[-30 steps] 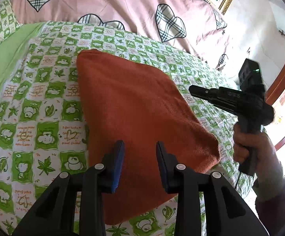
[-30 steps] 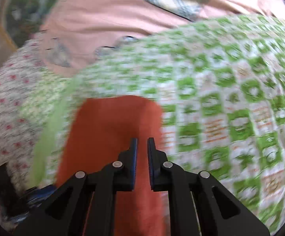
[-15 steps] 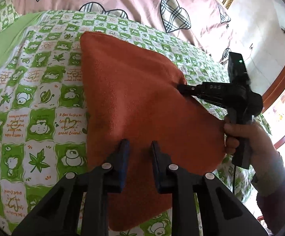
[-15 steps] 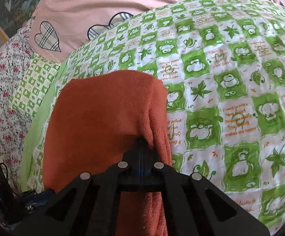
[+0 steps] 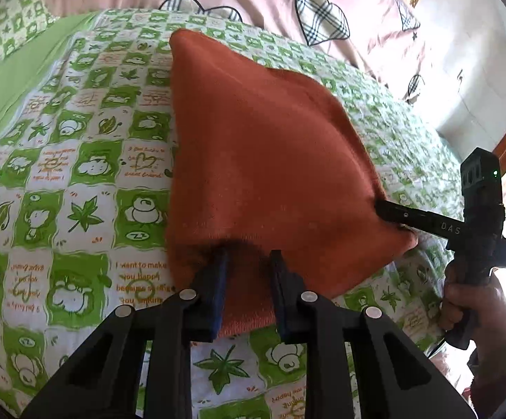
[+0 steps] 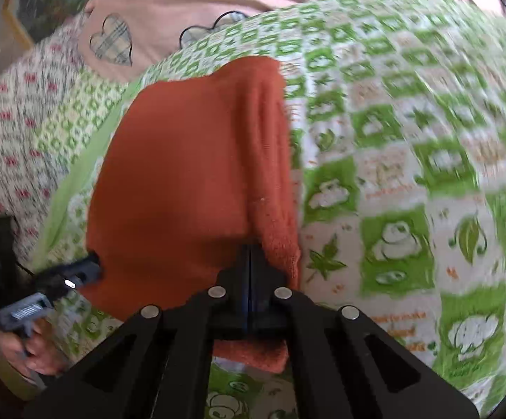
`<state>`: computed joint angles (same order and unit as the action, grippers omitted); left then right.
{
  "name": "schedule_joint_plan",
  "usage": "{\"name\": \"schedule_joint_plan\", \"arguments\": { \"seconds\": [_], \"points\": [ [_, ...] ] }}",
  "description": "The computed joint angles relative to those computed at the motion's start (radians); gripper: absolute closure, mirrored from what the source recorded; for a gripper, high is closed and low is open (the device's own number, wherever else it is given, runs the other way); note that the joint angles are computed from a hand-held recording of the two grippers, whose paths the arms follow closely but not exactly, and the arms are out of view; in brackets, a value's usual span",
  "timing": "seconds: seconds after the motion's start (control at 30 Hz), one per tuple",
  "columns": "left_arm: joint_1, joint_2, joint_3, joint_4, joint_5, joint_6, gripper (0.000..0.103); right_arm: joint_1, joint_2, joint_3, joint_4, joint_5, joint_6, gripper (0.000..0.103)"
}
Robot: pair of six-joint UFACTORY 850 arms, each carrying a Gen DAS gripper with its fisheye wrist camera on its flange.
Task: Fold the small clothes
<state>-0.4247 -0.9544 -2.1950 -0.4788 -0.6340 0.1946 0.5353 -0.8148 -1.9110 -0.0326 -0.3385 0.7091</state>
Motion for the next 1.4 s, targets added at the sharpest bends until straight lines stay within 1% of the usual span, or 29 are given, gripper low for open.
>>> {"name": "schedule_joint_plan", "arguments": {
  "seconds": [0.1, 0.23, 0.27, 0.33, 0.43, 0.5, 0.53, 0.57, 0.6, 0.63, 0.73, 0.77, 0.83, 0.93, 0.97, 1.03, 1.27, 1.37, 1.4],
  "points": [
    [0.001, 0.021, 0.034, 0.001, 0.012, -0.005, 0.080, 0.013, 0.006, -0.002, -0.092, -0.030, 0.062, 0.103],
    [0.000, 0.062, 0.104, -0.002, 0.041, -0.002, 0.080, 0.026, 0.049, 0.069, -0.182, -0.009, 0.160, 0.103],
    [-0.002, 0.054, 0.091, 0.008, 0.037, -0.011, 0.080, 0.027, 0.058, 0.087, -0.187, 0.002, 0.170, 0.103],
    [-0.004, 0.071, 0.118, 0.014, 0.049, -0.012, 0.080, 0.027, 0.076, 0.118, -0.216, 0.016, 0.211, 0.103],
    [-0.005, 0.086, 0.142, 0.004, 0.053, -0.023, 0.080, 0.035, 0.084, 0.123, -0.288, -0.017, 0.277, 0.103],
    [-0.004, 0.097, 0.159, -0.005, 0.055, -0.021, 0.080, 0.037, 0.092, 0.133, -0.302, -0.026, 0.303, 0.103],
    [-0.005, 0.104, 0.168, -0.001, 0.056, -0.025, 0.080, 0.038, 0.096, 0.139, -0.309, -0.028, 0.317, 0.101],
    [-0.007, 0.113, 0.181, 0.011, 0.059, -0.036, 0.080, 0.042, 0.099, 0.139, -0.332, -0.048, 0.346, 0.097],
    [-0.008, 0.126, 0.198, 0.022, 0.064, -0.046, 0.079, 0.045, 0.101, 0.136, -0.344, -0.075, 0.362, 0.083],
    [-0.009, 0.140, 0.216, 0.032, 0.068, -0.056, 0.079, 0.045, 0.115, 0.156, -0.338, -0.059, 0.369, 0.081],
    [-0.015, 0.190, 0.282, 0.048, 0.093, -0.063, 0.069, 0.060, 0.166, 0.215, -0.393, -0.008, 0.448, 0.080],
    [-0.017, 0.200, 0.294, 0.062, 0.095, -0.073, 0.065, 0.067, 0.177, 0.223, -0.410, -0.001, 0.457, 0.080],
    [-0.021, 0.226, 0.330, 0.089, 0.101, -0.104, 0.061, 0.083, 0.193, 0.234, -0.447, 0.004, 0.475, 0.077],
    [-0.020, 0.251, 0.369, 0.080, 0.099, -0.107, 0.060, 0.104, 0.205, 0.240, -0.462, 0.002, 0.480, 0.071],
    [-0.021, 0.258, 0.379, 0.090, 0.101, -0.118, 0.057, 0.106, 0.206, 0.241, -0.453, 0.002, 0.469, 0.070],
    [-0.021, 0.270, 0.395, 0.100, 0.110, -0.129, 0.055, 0.112, 0.206, 0.243, -0.431, 0.005, 0.453, 0.070],
    [-0.010, 0.273, 0.395, 0.106, 0.107, -0.154, 0.045, 0.114, 0.190, 0.219, -0.376, -0.007, 0.399, 0.068],
    [-0.010, 0.268, 0.378, 0.139, 0.106, -0.188, 0.038, 0.114, 0.184, 0.202, -0.369, -0.009, 0.387, 0.063],
    [-0.010, 0.265, 0.370, 0.154, 0.106, -0.201, 0.037, 0.114, 0.181, 0.195, -0.370, -0.010, 0.382, 0.060]
  ]
}}
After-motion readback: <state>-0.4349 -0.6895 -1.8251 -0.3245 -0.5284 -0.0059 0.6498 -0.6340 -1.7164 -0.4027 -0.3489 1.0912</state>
